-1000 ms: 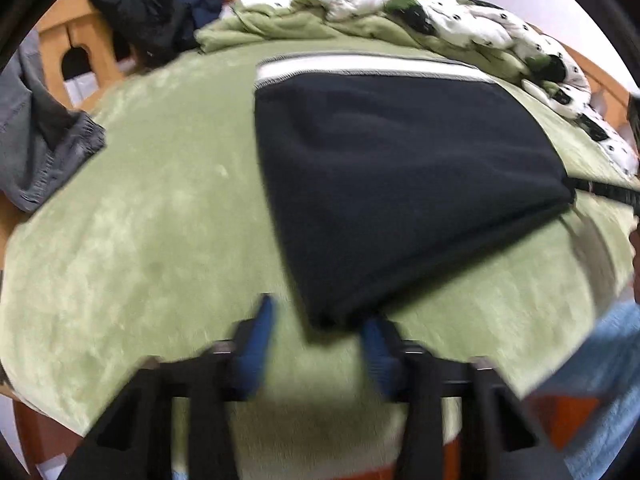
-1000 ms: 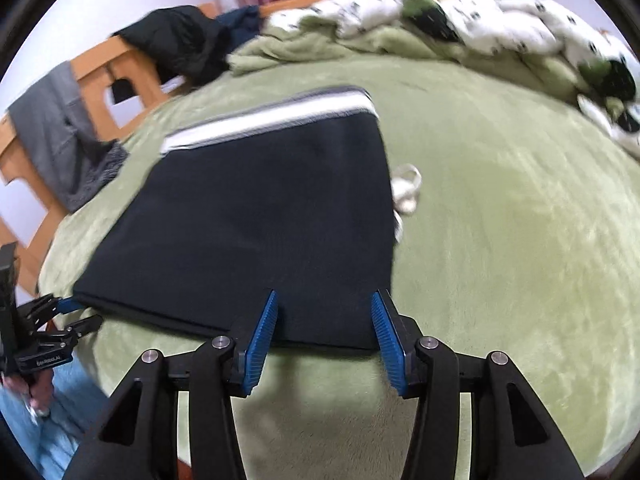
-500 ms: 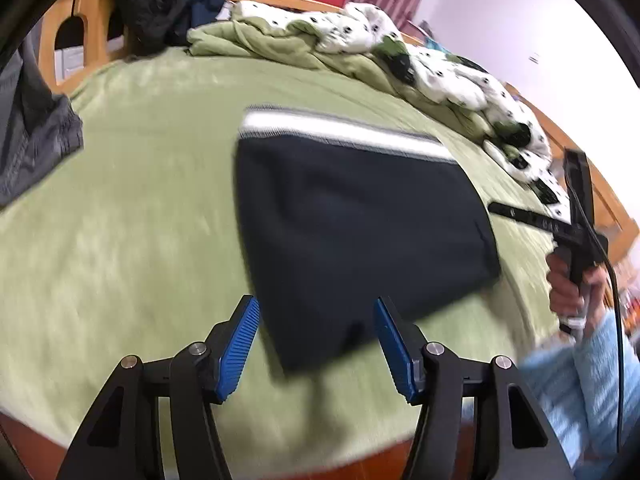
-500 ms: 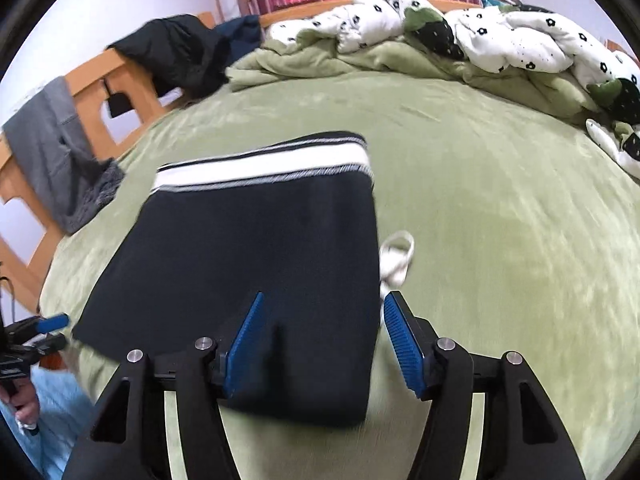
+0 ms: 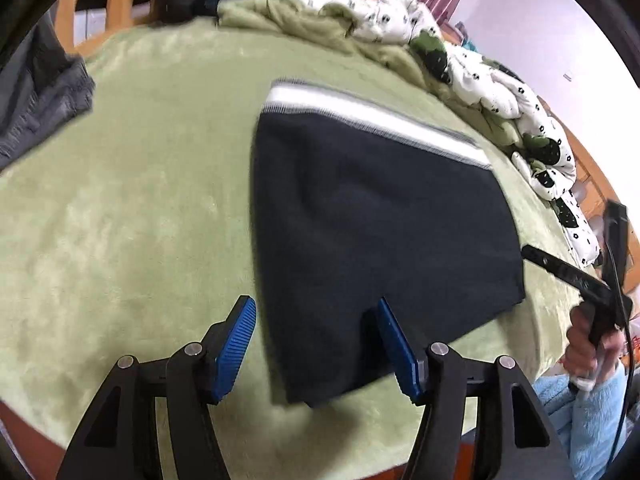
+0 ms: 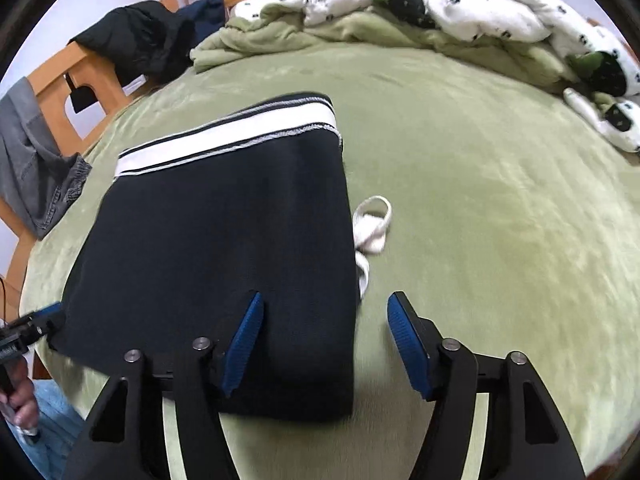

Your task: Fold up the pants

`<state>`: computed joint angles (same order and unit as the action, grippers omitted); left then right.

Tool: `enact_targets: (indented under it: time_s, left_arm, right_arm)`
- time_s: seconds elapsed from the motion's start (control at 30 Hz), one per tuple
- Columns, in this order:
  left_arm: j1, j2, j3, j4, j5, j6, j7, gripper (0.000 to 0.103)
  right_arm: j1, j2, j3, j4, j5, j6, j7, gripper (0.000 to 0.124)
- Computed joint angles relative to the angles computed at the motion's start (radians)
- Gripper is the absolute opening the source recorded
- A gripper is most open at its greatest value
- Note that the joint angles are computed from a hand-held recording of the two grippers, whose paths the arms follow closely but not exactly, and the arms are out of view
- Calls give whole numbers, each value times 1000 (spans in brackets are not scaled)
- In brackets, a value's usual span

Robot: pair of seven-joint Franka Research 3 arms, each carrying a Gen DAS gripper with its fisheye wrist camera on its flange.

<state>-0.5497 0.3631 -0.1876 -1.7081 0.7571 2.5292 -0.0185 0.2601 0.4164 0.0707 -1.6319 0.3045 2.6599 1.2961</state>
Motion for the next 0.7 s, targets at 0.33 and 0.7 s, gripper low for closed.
enact_targets:
  time_s: [0.33, 0.7]
  left_arm:
    - [-114, -29, -41, 116, 35, -229, -26, 61]
    - [-257, -1, -89, 301, 110, -575, -42, 79]
  right_arm:
    - [58, -378, -2, -405, -65, 161, 113, 64]
    - [12, -666, 45, -639, -184, 212, 168, 94]
